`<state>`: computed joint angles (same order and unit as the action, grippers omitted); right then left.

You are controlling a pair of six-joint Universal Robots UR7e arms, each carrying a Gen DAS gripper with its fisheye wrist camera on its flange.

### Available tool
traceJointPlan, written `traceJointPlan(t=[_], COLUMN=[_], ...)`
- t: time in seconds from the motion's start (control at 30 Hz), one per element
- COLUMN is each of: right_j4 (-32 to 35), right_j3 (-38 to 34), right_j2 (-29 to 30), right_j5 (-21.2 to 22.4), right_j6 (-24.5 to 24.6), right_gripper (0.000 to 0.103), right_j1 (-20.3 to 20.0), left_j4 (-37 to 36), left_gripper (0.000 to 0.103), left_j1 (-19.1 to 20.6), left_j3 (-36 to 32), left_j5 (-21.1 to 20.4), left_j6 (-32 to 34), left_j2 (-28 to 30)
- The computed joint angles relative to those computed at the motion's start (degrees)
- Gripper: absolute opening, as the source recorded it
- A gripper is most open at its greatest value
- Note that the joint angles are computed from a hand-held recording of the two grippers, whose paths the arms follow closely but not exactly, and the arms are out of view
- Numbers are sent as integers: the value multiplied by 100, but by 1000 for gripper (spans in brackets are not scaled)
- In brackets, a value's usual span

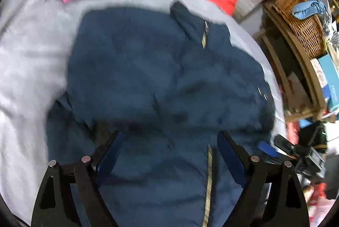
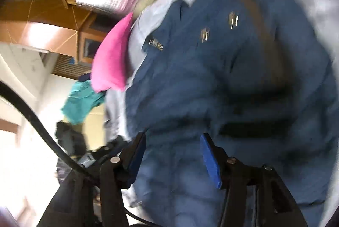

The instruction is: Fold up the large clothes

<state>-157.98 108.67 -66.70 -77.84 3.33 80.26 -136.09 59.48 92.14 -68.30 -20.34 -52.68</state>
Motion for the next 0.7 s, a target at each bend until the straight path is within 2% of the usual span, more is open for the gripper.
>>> traceJointPlan(t=[0.1,0.2,0.27,0.43,0.53,0.57,0.63,0.67,0.7], right_j4=[121,9,-412,-1886,-2180,-2207,-2440,-2485,-2527], right_j3=[14,-45,13,278,247,212,211,206,202], right_j2=[172,348,402,376,499,551,634,648,656], right_j5=[408,292,299,189,366,259,-22,-115,-240], right_j6=[383,719,979,1552,1881,1944,1957,1904,1836], right_gripper=[57,57,57,57,57,55,43,39,37], right_j1=[-137,-148,-198,-316,-477,-475,-435,-400,-353], left_j4=[346,167,-252,-1186,-1485,-1549,-1576,-1577,-1549], left_gripper=[90,90,90,90,88,88,87,74,66], left_j1=[214,430,527,640,677,673,687,664,620], left_j3=[-159,-195,-105,158,201,213,230,257,192], left_j5=[-671,-971,-1107,-990,-843,-803,-726,-640,-482], left_j6=[-421,-879,-1099,-1478,-1534,-1535,-1527,-1555,-1595], left_j2=[105,158,128,-2,32,52,71,69,155])
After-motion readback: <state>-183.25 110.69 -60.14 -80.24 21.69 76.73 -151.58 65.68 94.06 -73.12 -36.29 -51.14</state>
